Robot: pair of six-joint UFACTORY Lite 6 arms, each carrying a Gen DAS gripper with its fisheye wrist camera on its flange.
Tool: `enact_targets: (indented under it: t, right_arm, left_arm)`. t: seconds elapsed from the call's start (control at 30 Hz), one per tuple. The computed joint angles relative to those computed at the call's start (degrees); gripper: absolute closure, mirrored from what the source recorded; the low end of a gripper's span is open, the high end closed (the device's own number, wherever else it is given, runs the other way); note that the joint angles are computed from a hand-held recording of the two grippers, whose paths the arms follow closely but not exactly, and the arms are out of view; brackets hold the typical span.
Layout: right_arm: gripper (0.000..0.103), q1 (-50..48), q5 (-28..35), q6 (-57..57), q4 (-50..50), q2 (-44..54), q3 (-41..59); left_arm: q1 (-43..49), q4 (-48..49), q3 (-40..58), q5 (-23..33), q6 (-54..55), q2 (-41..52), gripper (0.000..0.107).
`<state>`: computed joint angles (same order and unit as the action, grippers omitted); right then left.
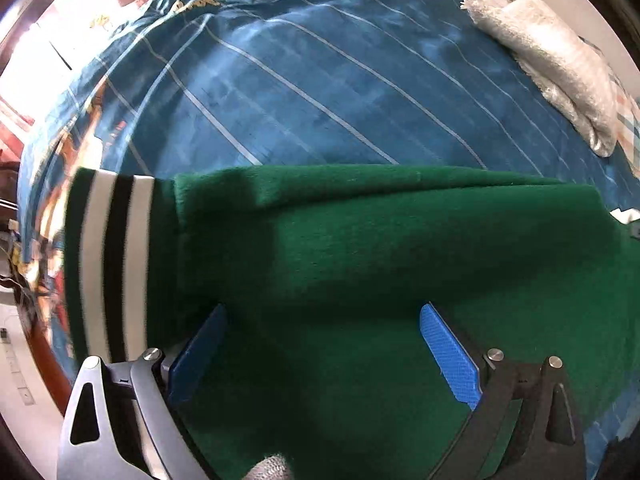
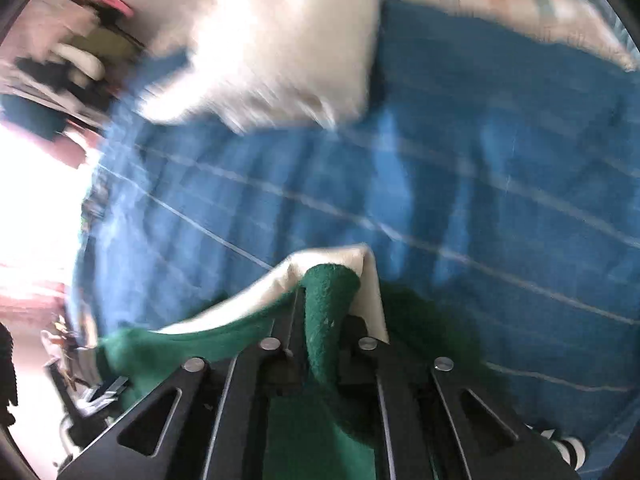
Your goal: Fold large clothes
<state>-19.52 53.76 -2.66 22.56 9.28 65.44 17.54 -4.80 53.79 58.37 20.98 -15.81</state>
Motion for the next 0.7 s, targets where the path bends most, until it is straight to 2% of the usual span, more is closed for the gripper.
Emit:
enact_targets:
  t: [0.03, 0.07, 0.1, 0.23, 0.33, 0.37, 0.47, 0.5, 0.57, 0.7]
  right_arm:
    - [0.071, -0.95, 1.24, 1.64, 0.02, 0.36, 0.62]
    - [0.064, -2.16, 1.15, 3.17, -0.08, -1.68, 0.08]
    - [0.061, -3.55, 0.39, 4.76, -0.62, -6.11, -1.55]
    - [0.060, -11.05, 5.21, 6.39, 0.45, -25.76, -5.02]
    - [0.060, -10.84, 10.57, 4.81, 3.65, -31.14, -6.34]
    - [0.060, -7.33, 9.94, 5.71, 4.32, -30.56, -7.92]
    - [0.063, 0.61, 2.53, 6.27, 5.57, -25.42, -12.80]
    - [0.064, 3.45, -1.71, 6.30, 7.04, -21.19, -13.50]
    - [0.072, 6.59, -8.37, 7.65, 6.08, -14.26, -13.81]
    - [0.074, 10.21, -16.65, 8.05, 6.97, 2.62, -10.06]
  left_arm:
    - [-0.39, 0.21, 0.90, 1.33, -0.15, -0.41, 0.008]
    - [-2.00, 1.47, 2.22, 3.16, -1.67, -1.26, 0.008]
    - [-3.83, 2.33, 2.97, 4.44, -2.98, -2.43, 0.008]
    - [-16.07, -0.47, 9.31, 8.20, -9.79, -3.80, 0.008]
    - [-30.89, 0.47, 13.05, 3.36, -21.89, 1.63, 0.008]
    - [-35.20, 2.46, 13.28, 0.53, -26.52, 4.58, 0.008]
    - [-40.50, 7.68, 13.72, -5.79, -34.56, 15.42, 0.006]
    - [-40.65, 8.32, 13.04, -7.45, -35.00, 17.37, 0.006]
    - [-39.22, 7.16, 11.39, -10.56, -33.18, 19.75, 0.006]
    - [-36.82, 4.87, 8.79, -13.04, -28.50, 18.79, 0.004]
